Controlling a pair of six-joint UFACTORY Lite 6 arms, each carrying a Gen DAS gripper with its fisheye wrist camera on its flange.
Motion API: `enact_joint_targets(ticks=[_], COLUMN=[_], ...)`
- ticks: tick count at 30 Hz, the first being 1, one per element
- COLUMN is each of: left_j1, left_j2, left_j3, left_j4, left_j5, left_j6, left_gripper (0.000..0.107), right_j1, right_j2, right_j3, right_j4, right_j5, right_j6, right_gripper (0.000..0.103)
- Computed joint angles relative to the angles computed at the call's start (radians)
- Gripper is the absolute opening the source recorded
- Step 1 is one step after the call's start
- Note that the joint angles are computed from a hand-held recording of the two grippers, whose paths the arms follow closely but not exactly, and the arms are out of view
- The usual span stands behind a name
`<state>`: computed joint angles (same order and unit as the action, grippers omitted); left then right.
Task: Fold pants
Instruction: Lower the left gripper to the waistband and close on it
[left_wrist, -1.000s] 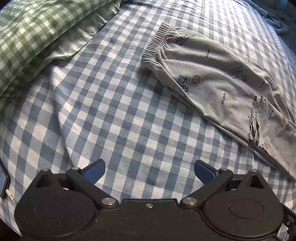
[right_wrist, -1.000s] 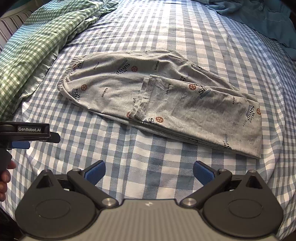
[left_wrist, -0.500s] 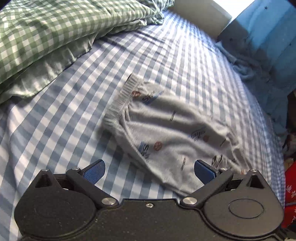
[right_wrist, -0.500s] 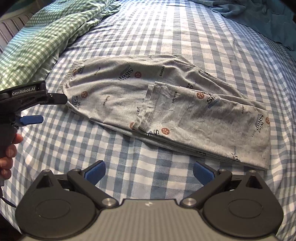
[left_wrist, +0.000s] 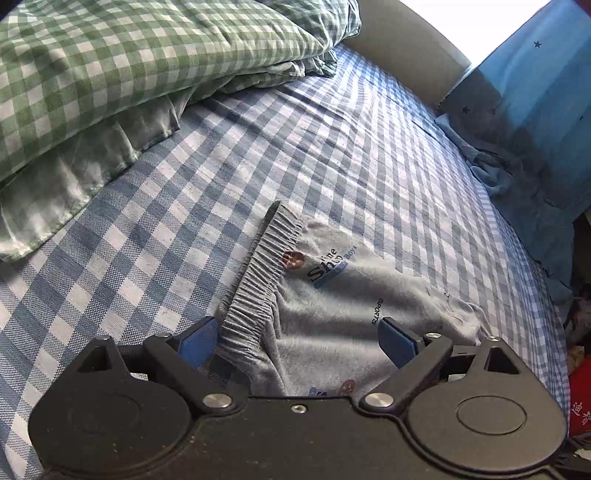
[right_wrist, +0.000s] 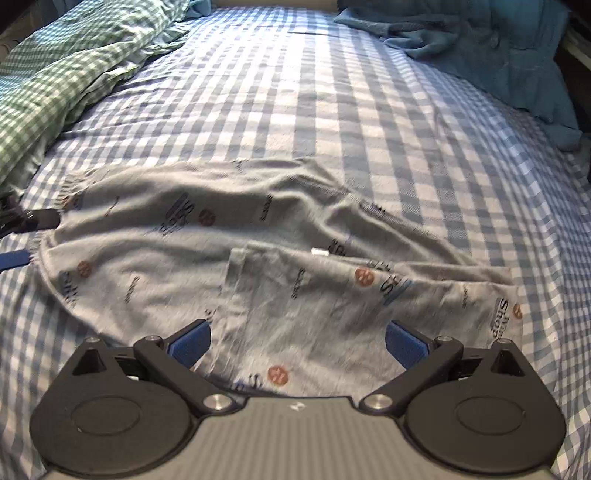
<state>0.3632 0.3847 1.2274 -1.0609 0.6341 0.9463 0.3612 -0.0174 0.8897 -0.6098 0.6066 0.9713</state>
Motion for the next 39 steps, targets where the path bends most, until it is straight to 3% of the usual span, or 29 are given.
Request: enact_joint_targets(ticks=[9,14,18,20,22,25,33,35,39], left_j1=[-0.032,-0.044,-0.021,-0.009,0.004,-0.006,0.004,-0.017,-0.072], left_j2=[-0.105,-0.065,0.009,0.056,0.101,0.103,0.087,0.084,0.059], left_j3=[-0.122,-0.101,-0.038,0.002,0.039,0.037,0.002,0.023,0.052], left_j4=[-0.183,-0.058,-0.042,-0.058,-0.07,-0.061,-0.091,0.009,0.2], left_j5=[-0.036,-0.156,-0.124,-0.092,-0.059,-0.104,-0.116,-0.133,-0.178], left_j6=[0.297,0.068,0.013,-0.008,-0.057,-0.1,-0.13,-0.233,-0.376], left_gripper=[0.092,0.09,0.087,0.081,0.068,0.054,0.053,0.046,0.017], right_j1=[-0.016,0.017,0.062,0.084,0.105,0.142,0.215,0.232,0.268], right_j2=[0.287,0.315,0.305,0.273,0.211,0.112,-0.08,-0.124,-0.214], right_j3=[0.151,0.162,0.142,0.127,0.081,0.009,-0.138,-0.163,-0.204], right_j4=[-0.046,-0.118,-0.234,-0.257,-0.268,-0.264,-0.211,-0.191,-0.177], right_j5=[-0.041,-0.037,-0.011,0.015,0.028,0.058,0.117,0.131,0.156], right_j6=[-0.024,0.046,0.143,0.167,0.194,0.216,0.262,0.265,0.267], right_gripper=[0.103,0.103,0.103,0.103,0.103,0.103,0.103,0.103,0.103])
